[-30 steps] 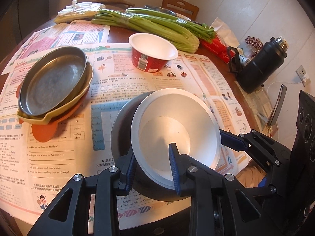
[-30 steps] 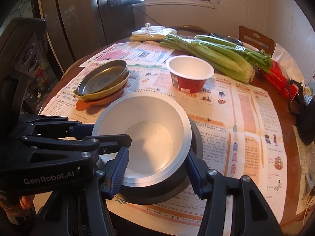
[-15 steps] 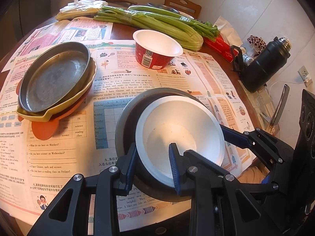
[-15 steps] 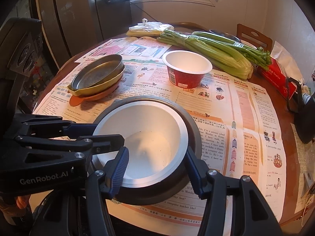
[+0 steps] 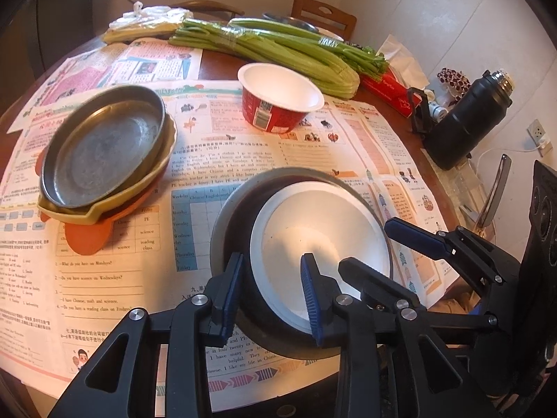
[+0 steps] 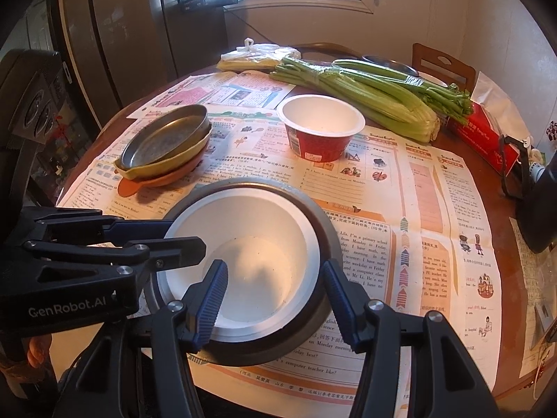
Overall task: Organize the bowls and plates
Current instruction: 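Lower the white paper bowl into the steel bowl and open the left gripper, then grasp the rim of the red-printed paper bowl with the left gripper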
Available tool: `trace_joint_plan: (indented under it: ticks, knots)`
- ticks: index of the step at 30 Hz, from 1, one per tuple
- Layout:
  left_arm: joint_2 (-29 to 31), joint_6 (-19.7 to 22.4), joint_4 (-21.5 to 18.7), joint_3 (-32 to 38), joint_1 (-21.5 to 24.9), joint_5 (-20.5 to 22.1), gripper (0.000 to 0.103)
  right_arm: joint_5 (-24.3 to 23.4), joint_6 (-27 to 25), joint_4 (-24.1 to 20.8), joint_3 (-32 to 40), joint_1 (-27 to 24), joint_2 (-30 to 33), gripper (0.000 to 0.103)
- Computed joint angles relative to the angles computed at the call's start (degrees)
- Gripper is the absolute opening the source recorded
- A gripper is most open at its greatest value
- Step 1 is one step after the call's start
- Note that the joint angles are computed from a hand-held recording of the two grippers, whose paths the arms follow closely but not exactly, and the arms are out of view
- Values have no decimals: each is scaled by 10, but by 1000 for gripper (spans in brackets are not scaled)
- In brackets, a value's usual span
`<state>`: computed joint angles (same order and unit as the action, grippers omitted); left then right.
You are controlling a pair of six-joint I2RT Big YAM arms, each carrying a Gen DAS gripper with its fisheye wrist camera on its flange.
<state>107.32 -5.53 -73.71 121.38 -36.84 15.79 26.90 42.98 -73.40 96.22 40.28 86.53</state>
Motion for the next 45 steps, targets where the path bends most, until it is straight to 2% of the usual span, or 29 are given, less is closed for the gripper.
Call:
trace_joint_plan:
  ticks: [2, 10, 20, 23, 45]
  knots:
    - [-1, -1, 4, 2, 1, -1, 45, 2, 2, 4, -2, -1, -5, 58]
    - [-6, -10, 18, 4, 3, -8, 56, 5, 8, 13, -8, -9, -14, 58]
    - [3, -16, 22, 23, 5, -19, 59, 1, 11, 23, -12, -20, -20, 58]
    - [10, -15, 19, 36, 5, -22, 69, 1, 8, 23, -11, -26, -21, 58]
    - [117, -2, -44, 225, 8, -26, 69, 3, -5, 29, 13, -69, -12, 67]
